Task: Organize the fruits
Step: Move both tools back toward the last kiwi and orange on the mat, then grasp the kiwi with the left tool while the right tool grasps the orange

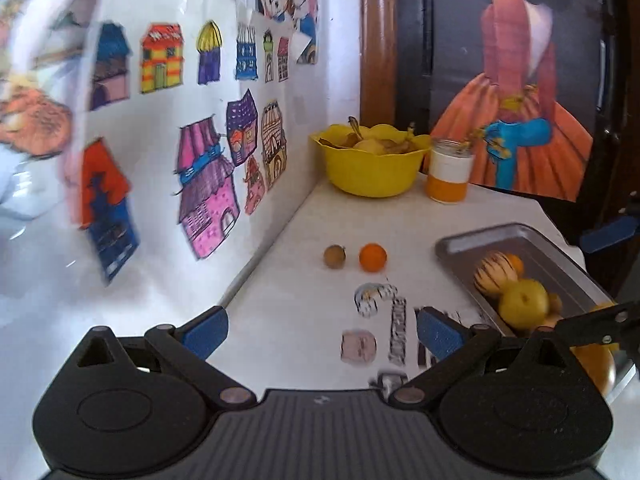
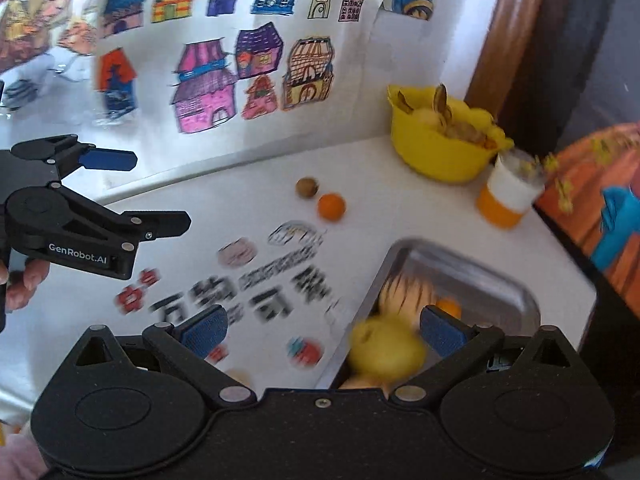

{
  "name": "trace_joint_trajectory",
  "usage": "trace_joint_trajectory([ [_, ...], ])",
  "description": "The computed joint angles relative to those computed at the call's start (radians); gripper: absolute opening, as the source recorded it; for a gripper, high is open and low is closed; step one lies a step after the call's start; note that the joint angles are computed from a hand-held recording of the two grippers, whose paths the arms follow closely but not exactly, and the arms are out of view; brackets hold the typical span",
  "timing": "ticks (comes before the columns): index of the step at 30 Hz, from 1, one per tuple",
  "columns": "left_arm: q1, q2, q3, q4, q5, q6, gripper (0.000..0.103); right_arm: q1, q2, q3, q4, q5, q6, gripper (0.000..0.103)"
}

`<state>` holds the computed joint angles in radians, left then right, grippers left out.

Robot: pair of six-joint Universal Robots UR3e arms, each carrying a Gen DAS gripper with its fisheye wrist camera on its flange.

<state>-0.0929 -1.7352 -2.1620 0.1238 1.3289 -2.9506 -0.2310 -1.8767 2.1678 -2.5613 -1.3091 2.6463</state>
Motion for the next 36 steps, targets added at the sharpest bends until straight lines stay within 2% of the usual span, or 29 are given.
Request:
trace_joint_trajectory([
  [7,-0.074,-0.308,0.372,-0.086,0.084,-0.09,0.102,-0.008,0.404,-0.253,-0.116,0.04,0.011,0.102],
  [10,-0.096,-0.427,0.53,-0.149,0.11,-0.092,0.102,-0.018,0.526,-0.319,-0.182,0.078,0.005,0.102],
  [13,-0.121,-0.537,0.652,-0.143,0.158,-0.074,0.102,-0.028,0.616,-0.368,-0.22,0.118,-0.021,0.102],
  [21,-0.106,-0.69,0.82,-0.147,0.082,-0.104,0.102,-0.025,0.734,-0.458,-0.2,0.184,-0.153,0.087],
  [24,-0.101,-0.728,0.865,-0.157,0.055,-0.087,0.096,-0.007,0.778,-0.509,-0.18,0.171,-0.168,0.078],
  [26,-0.095,-0.73,0.864,-0.169,0.04,-0.083,0.088,-0.003,0.8,-0.54,-0.155,0.176,-0.177,0.073],
  [30,-0.073,-0.746,0.892,-0.201,-0.009,-0.112,0.081,-0.006,0.841,-0.626,-0.049,0.215,-0.176,0.06],
  [34,-0.057,-0.755,0.918,-0.232,-0.034,-0.13,0.069,0.011,0.888,-0.693,-0.021,0.21,-0.164,0.057],
  [36,-0.049,-0.757,0.926,-0.249,-0.046,-0.139,0.064,0.024,0.911,-0.725,-0.014,0.197,-0.161,0.052],
])
